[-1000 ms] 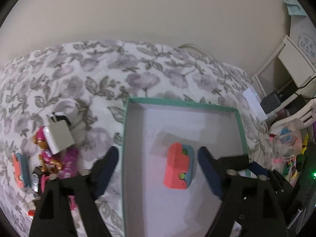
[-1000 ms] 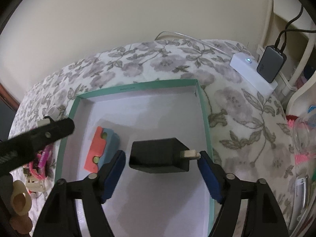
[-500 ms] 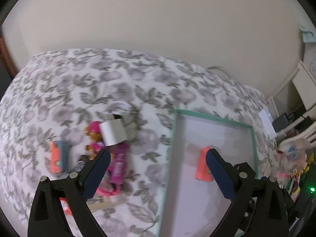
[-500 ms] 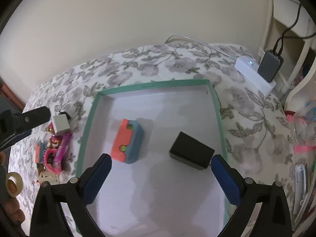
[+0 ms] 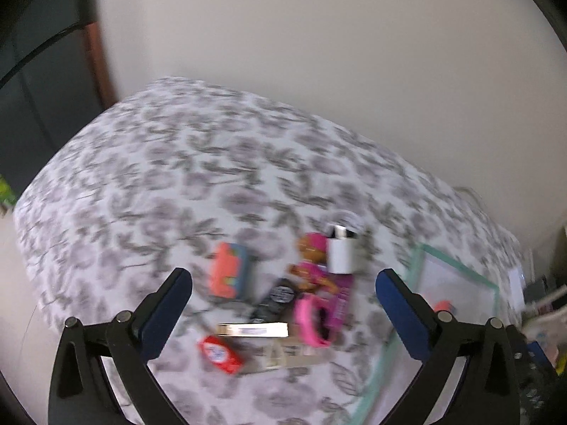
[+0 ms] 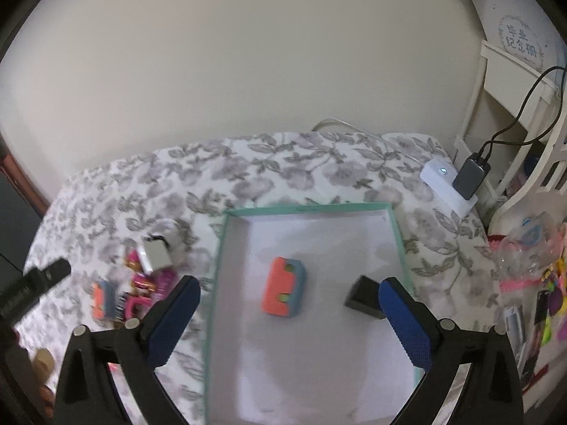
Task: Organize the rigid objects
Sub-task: 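Move both tools back over the object pile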
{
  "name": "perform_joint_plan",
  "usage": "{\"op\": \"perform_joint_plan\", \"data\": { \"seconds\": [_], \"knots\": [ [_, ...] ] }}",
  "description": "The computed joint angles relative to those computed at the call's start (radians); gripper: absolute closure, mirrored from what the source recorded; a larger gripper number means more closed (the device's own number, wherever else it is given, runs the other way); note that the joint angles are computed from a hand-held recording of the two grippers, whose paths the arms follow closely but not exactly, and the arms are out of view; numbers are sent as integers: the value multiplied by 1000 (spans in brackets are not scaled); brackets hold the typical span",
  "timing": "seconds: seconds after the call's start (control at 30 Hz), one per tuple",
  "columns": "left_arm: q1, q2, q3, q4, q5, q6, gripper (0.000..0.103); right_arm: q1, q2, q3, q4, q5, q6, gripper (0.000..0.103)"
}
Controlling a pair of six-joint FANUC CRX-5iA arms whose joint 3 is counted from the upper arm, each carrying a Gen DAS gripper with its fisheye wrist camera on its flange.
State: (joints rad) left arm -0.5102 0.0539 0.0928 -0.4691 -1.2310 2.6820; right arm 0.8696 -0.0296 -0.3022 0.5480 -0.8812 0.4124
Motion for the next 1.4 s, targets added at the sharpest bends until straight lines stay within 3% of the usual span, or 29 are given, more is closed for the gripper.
{"op": "perform_joint_plan", "data": {
  "seconds": [0.17,0.37,0.6,0.77,0.93,1.27,1.4],
  "knots": [
    [14,-69,-56,-32,-42,-16,0,63,39,65,-3,-38,-7,1],
    [45,-114,-106,-32,-81,-84,0,109,115,154,-117,-35,54,1],
    [147,-149,-214,82,-34,-121,0,141,206,220,-263,-14,140,1],
    [173,-113,-236,111,-67,-97,0,153,241,227,-306,-21,185,1],
    [233,-109,-310,220,1,-131,0,149,259,220,-333,-21,204,1],
    [253,-42,-351,338,73,-219,0,123,237,172,-295,-5,111,1],
    [232,-12,-338,336,100,-242,0,117,230,158,-288,6,96,1]
  ]
}}
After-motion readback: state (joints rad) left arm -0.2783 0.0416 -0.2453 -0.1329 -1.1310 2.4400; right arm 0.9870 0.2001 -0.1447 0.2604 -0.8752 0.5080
